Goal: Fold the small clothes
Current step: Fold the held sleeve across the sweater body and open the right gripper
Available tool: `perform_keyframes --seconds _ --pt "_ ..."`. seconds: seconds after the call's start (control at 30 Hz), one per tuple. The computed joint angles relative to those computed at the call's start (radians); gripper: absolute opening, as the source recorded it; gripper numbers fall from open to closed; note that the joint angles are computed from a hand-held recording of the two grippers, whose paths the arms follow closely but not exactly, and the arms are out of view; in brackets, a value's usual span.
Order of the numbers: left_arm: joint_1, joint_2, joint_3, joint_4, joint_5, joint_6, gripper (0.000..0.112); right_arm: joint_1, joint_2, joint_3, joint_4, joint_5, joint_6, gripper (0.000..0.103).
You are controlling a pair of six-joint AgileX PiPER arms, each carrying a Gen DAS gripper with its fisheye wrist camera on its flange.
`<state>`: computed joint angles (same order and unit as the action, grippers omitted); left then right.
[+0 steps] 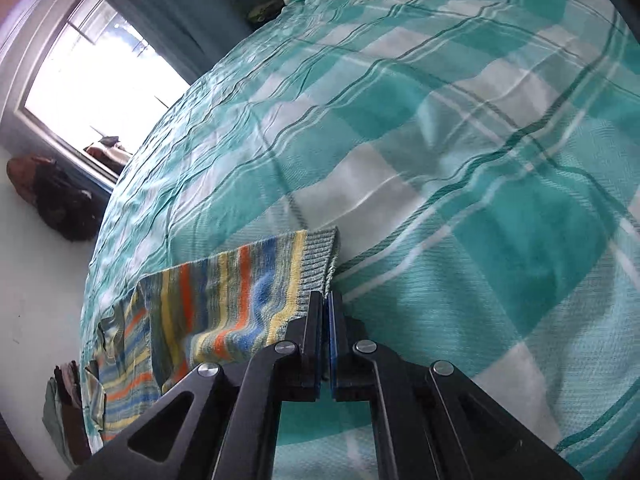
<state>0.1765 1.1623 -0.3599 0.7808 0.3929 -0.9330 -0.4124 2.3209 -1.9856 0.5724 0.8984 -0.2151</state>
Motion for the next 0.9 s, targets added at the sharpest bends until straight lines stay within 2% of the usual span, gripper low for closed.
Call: perform_keyframes --seconds 0.1,0.17,0.27,0.33,0.37,0.4,0.47,0.57,0.7,0.73,0.8,0.83,0.9 --pt "-0.002 0.002 0.0 0.009 0.002 -0.012 0.097 -0.028 -0.036 0.022 -0.013 -0.025 0.01 0.002" --pt "0.007 0.007 -0.006 -0.024 -0.001 0.017 0.097 -0.041 -0.012 -0.013 -0.069 0.022 0.041 0.002" --pt "0.018 0.009 -0.009 -0.051 -0.008 0.045 0.097 -0.064 0.021 -0.049 -0.017 0.106 -0.014 0.005" --pt "0.018 0.007 -0.007 -0.05 -0.009 0.044 0.097 -0.093 -0.002 -0.004 0.043 0.113 -0.047 0.021" --pt "0.019 0.007 -0.006 -0.05 -0.01 0.044 0.097 -0.109 -0.018 0.032 0.084 0.111 -0.067 0.038" --pt "0.021 0.007 -0.005 -0.049 -0.013 0.045 0.097 -0.124 -0.039 0.079 0.131 0.108 -0.086 0.045" --pt "0.028 0.015 -0.004 -0.054 -0.024 0.048 0.097 -0.157 -0.055 0.151 0.246 0.139 -0.117 0.045" --pt "0.043 0.032 -0.009 -0.08 -0.04 0.065 0.097 -0.15 -0.014 0.173 0.309 0.185 -0.09 0.045" --pt "0.047 0.036 -0.01 -0.093 -0.042 0.068 0.098 -0.118 0.016 0.219 0.406 0.048 -0.108 0.045" --pt "0.047 0.037 -0.009 -0.094 -0.042 0.069 0.098 -0.116 0.023 0.219 0.42 0.034 -0.111 0.041" --pt "0.053 0.034 -0.008 -0.108 -0.045 0.088 0.098 -0.103 -0.002 0.245 0.381 -0.018 -0.094 0.006" --pt "0.053 0.033 -0.007 -0.107 -0.046 0.089 0.098 -0.097 -0.034 0.274 0.347 -0.06 -0.092 0.006" --pt "0.064 0.034 -0.002 -0.111 -0.059 0.102 0.098 -0.072 -0.118 0.351 0.183 -0.174 -0.046 0.005"
